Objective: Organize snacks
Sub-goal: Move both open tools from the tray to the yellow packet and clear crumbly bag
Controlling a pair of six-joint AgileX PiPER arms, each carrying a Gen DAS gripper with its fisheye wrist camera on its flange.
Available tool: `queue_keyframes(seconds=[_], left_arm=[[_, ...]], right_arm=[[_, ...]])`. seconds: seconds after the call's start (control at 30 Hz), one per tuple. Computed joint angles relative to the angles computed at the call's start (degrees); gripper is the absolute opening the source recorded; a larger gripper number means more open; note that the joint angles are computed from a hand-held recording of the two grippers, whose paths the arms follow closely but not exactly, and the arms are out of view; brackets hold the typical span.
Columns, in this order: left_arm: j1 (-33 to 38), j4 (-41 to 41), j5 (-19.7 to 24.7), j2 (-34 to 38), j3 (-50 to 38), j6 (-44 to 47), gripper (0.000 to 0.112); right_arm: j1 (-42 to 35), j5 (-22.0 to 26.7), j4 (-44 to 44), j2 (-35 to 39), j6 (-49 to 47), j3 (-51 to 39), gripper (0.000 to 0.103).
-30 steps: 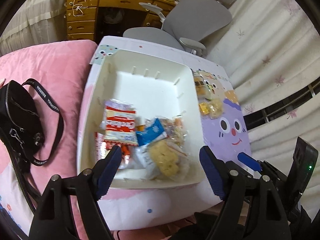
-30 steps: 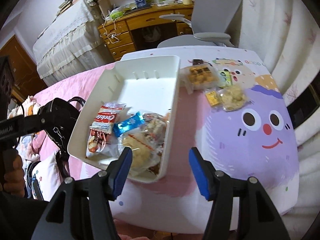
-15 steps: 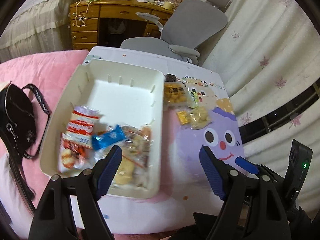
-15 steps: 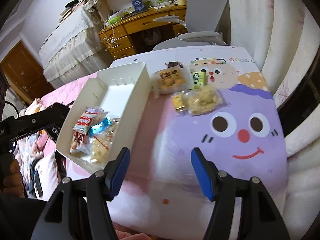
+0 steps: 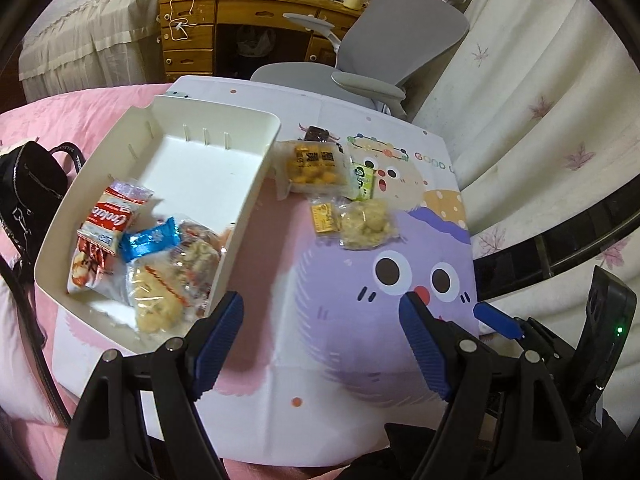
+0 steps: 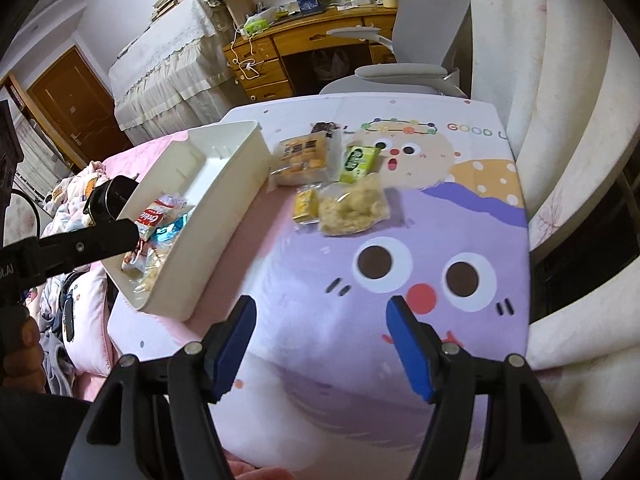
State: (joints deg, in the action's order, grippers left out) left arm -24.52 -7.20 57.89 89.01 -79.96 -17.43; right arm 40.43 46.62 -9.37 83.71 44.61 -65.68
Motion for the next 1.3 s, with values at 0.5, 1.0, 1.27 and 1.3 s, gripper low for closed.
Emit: queue_keyframes(seconds=[0.5, 1.0, 1.27, 1.3], left_arm=[[-4.6, 6.2, 6.0, 19.2, -19.0, -13.1, 0.079], [-4.5, 4.1, -3.0, 33.4, -24.1, -20.0, 0.063], [-3.9, 6.2, 1.1, 41.9, -32.9, -22.4, 0.056], [-3.9, 6.5, 1.4, 42.6, -33.6, -22.5, 0.055]], right_arm=[[-9.0, -6.8, 0.7, 1.7, -7.8, 3.3, 0.083], [-13.8, -27.9, -0.7, 14.9, -19.2, 4.3, 0.083], [-15.6, -31.8, 13.5, 22.2, -36.1, 1.8, 0.083], [-15.7, -32.6, 14.9, 22.9, -37.7, 1.6, 0.083]])
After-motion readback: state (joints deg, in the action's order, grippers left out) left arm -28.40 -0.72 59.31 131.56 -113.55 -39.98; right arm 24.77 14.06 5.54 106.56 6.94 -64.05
